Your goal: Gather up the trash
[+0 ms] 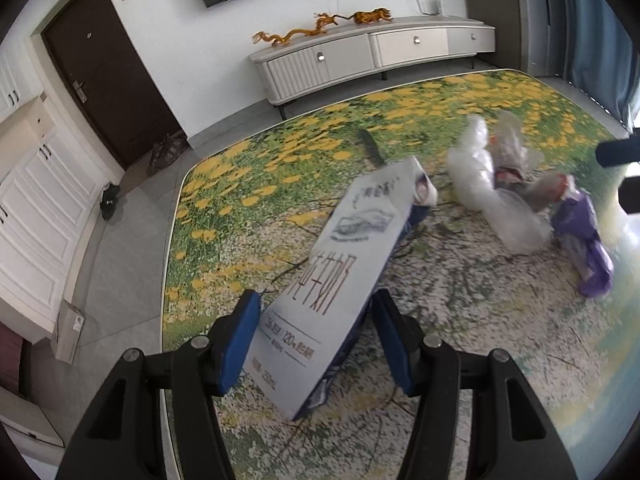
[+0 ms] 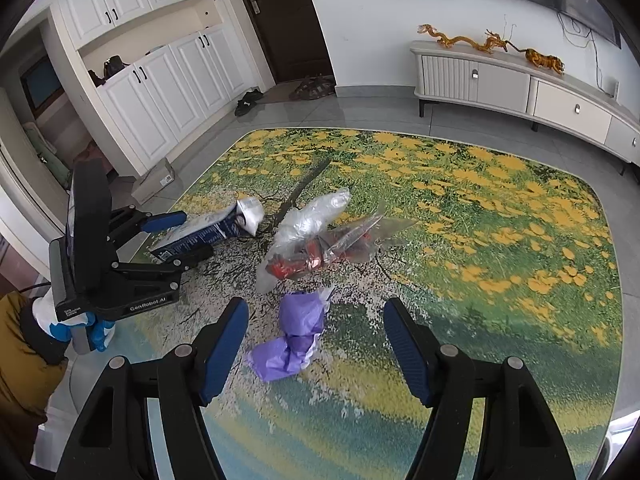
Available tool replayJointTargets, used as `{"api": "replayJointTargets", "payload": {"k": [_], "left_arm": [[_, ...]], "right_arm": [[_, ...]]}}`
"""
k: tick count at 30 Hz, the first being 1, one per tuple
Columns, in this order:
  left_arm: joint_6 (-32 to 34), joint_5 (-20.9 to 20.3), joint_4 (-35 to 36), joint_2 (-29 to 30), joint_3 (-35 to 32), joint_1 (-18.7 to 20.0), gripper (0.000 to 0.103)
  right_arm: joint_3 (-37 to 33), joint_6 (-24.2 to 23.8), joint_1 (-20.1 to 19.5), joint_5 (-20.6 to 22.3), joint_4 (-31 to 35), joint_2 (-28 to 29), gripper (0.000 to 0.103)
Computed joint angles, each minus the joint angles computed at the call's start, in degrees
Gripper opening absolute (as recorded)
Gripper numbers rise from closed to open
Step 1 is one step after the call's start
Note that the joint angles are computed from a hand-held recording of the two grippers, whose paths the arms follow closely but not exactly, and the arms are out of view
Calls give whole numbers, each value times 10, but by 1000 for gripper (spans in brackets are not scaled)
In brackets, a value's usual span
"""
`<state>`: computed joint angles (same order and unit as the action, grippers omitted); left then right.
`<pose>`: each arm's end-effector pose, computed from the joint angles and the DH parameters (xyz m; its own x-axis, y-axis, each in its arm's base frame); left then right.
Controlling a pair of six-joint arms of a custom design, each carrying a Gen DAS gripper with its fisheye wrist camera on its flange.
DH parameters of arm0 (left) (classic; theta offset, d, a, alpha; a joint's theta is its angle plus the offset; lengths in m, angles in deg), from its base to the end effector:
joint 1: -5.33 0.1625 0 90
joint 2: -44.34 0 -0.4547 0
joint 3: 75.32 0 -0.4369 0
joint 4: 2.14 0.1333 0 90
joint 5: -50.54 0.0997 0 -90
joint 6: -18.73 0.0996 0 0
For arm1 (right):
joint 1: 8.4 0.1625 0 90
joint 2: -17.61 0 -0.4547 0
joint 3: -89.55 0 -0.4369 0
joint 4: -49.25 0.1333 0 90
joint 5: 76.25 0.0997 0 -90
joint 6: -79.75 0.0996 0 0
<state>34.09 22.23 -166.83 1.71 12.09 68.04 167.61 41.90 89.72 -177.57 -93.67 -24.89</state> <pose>-0.1496 -0.7720 0.1715 -0.4952 0.0375 -0.8680 0.5482 0.7886 -0.2787 0.2277 -0.7907 0.1521 -0.6903 -0.6434 0.3310 -0.7072 0.6967 -0.1206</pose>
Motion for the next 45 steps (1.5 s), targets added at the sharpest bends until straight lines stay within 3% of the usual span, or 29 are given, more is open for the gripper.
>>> {"api": "replayJointTargets", "payload": {"k": [3, 10, 20, 33, 45], "left_arm": [[-1, 5, -8, 3, -6, 3, 47], [20, 11, -30, 11, -10, 3, 45], [25, 14, -59, 9, 6, -6, 40], [-117, -60, -16, -45, 55, -18, 35], [-178, -87, -35, -81, 119, -63, 35]], "right_arm": [[-6, 3, -3, -3, 8, 7, 68], [-7, 5, -8, -4, 29, 19, 67], [1, -9, -10, -19, 20, 20, 30], [38, 2, -28, 0, 4, -20, 30], [106, 0, -36, 25, -37, -95, 30]]}}
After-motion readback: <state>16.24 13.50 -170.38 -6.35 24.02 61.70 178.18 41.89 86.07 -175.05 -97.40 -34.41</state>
